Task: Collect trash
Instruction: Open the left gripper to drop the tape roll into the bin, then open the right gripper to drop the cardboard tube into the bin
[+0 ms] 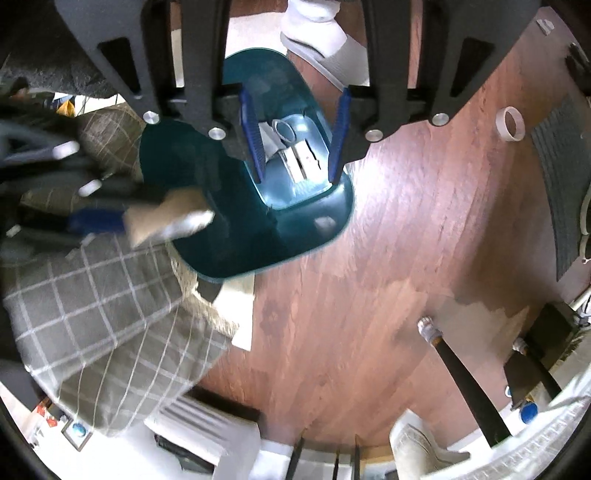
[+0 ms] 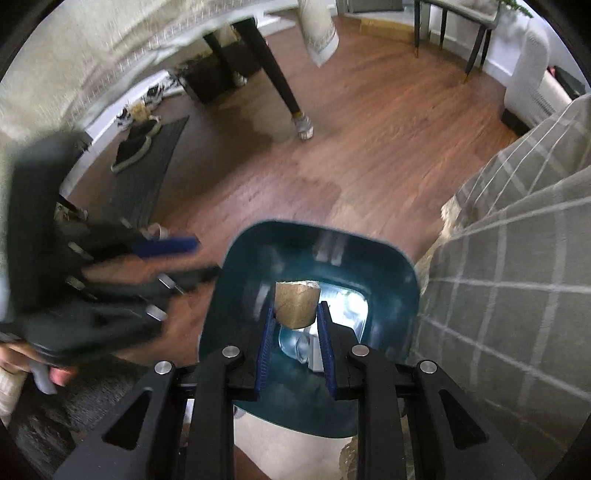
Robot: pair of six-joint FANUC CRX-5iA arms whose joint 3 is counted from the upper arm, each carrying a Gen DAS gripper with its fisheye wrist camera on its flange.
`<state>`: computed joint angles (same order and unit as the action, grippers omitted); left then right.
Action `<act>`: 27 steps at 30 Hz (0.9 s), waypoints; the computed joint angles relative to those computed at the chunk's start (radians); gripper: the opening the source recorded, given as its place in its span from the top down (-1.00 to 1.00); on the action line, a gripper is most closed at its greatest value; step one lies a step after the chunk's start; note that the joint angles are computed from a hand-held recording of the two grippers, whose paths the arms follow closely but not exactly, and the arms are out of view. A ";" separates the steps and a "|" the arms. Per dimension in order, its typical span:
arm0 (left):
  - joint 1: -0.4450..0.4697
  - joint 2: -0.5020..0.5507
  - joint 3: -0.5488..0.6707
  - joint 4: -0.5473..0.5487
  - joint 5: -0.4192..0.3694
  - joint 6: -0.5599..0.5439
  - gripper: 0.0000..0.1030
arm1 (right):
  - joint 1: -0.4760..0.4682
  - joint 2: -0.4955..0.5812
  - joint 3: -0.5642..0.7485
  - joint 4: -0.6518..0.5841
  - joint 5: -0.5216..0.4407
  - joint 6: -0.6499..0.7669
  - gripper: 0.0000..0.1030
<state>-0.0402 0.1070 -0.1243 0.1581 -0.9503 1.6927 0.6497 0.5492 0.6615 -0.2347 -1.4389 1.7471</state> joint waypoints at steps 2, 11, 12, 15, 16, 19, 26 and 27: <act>0.004 -0.018 0.002 -0.008 0.005 0.007 0.29 | 0.008 0.008 -0.015 0.015 -0.006 -0.002 0.54; 0.003 -0.083 0.026 -0.038 0.048 0.036 0.51 | 0.032 0.038 -0.055 0.080 -0.038 -0.001 0.53; 0.004 -0.090 0.029 -0.031 0.053 0.033 0.52 | 0.034 0.042 -0.057 0.086 -0.045 -0.001 0.52; 0.003 -0.104 0.035 -0.011 0.071 0.023 0.52 | 0.040 0.043 -0.074 0.112 -0.048 -0.010 0.47; 0.000 -0.105 0.039 -0.009 0.074 0.024 0.52 | 0.039 0.041 -0.078 0.114 -0.049 -0.016 0.43; -0.007 -0.110 0.053 -0.010 0.082 0.024 0.52 | 0.032 0.021 -0.093 0.114 -0.024 -0.021 0.00; -0.030 -0.117 0.100 -0.071 0.074 0.062 0.52 | 0.000 -0.042 -0.094 0.056 0.050 -0.037 -0.29; -0.031 -0.121 0.103 -0.076 0.076 0.066 0.52 | -0.006 -0.057 -0.095 0.041 0.064 -0.036 -0.35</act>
